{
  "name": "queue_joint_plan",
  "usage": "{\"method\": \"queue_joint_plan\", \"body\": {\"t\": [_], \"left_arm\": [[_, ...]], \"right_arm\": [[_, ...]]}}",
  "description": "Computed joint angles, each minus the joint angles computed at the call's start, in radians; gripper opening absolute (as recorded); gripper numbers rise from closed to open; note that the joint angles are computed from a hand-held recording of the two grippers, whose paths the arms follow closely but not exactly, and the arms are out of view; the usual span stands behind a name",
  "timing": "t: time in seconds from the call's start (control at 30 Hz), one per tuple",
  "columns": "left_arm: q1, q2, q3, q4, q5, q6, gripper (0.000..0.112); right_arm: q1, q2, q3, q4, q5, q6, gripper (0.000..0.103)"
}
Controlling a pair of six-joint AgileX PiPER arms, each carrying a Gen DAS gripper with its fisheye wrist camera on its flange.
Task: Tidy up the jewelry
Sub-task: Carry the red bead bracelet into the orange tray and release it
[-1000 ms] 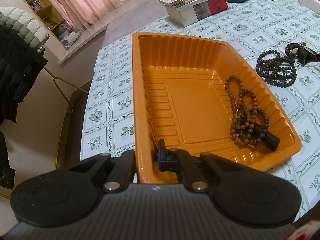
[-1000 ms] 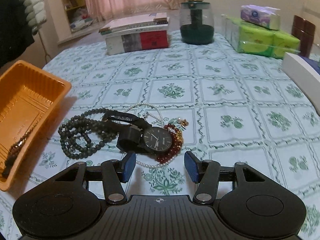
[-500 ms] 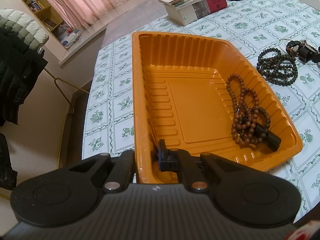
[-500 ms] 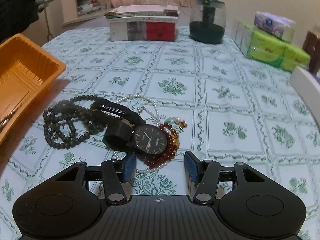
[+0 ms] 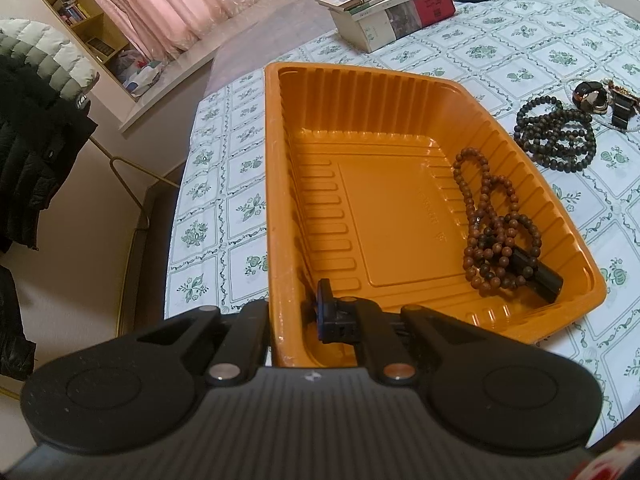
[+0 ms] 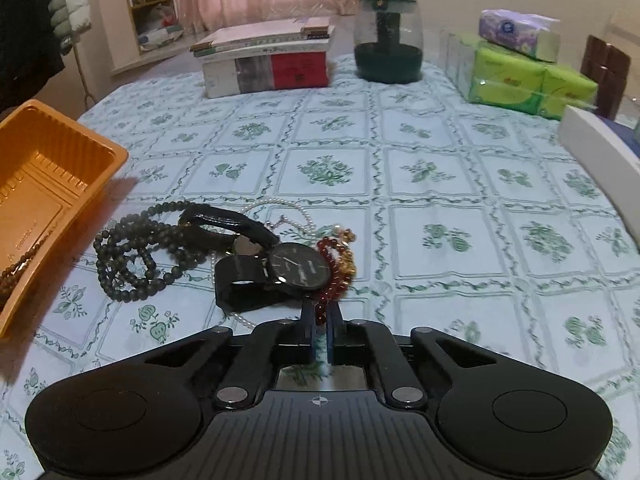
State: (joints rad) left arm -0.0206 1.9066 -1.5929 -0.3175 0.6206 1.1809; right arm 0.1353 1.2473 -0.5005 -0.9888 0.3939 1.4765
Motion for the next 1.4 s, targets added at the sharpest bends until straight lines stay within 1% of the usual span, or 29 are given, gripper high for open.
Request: {"method": "queue_joint_plan", "body": {"t": [0.07,0.3,0.43,0.57,0.73,0.9,1.0,1.07,1.17,1.3,1.4], "left_arm": [[0.0,-0.002,0.002,-0.004,0.0,0.004,0.005],[0.003,-0.002,0.003,-0.011,0.001,0.01,0.005],[0.005,0.0,0.001,-0.018,0.004,0.018,0.005],[0.008,0.005,-0.006,-0.027,0.009,0.026,0.005],[0.015,0.015,-0.019,-0.042,0.021,0.041,0.005],[0.019,0.019,-0.024,-0.055,0.027,0.055,0.005],[0.022,0.019,-0.022,-0.065,0.028,0.066,0.005],[0.024,0.02,-0.023,-0.071,0.028,0.07,0.005],[0.025,0.019,-0.02,-0.077,0.026,0.075,0.005],[0.027,0.019,-0.019,-0.084,0.025,0.078,0.005],[0.028,0.02,-0.019,-0.087,0.025,0.08,0.005]], "right_arm": [[0.024,-0.032,0.007,0.008,0.046,0.001,0.005],[0.07,-0.143,-0.007,0.094,0.145,-0.081,0.005],[0.124,-0.181,-0.069,0.138,0.201,-0.153,0.005],[0.184,-0.173,-0.157,0.194,0.215,-0.235,0.005],[0.286,-0.082,-0.275,0.212,0.178,-0.282,0.005],[0.335,0.068,-0.411,0.28,0.065,-0.364,0.005],[0.348,0.161,-0.499,0.392,-0.006,-0.486,0.005],[0.355,0.217,-0.554,0.5,-0.038,-0.6,0.005],[0.367,0.289,-0.624,0.656,-0.058,-0.76,0.005],[0.381,0.351,-0.671,0.781,-0.071,-0.883,0.005],[0.389,0.374,-0.68,0.839,-0.079,-0.935,0.005]]}}
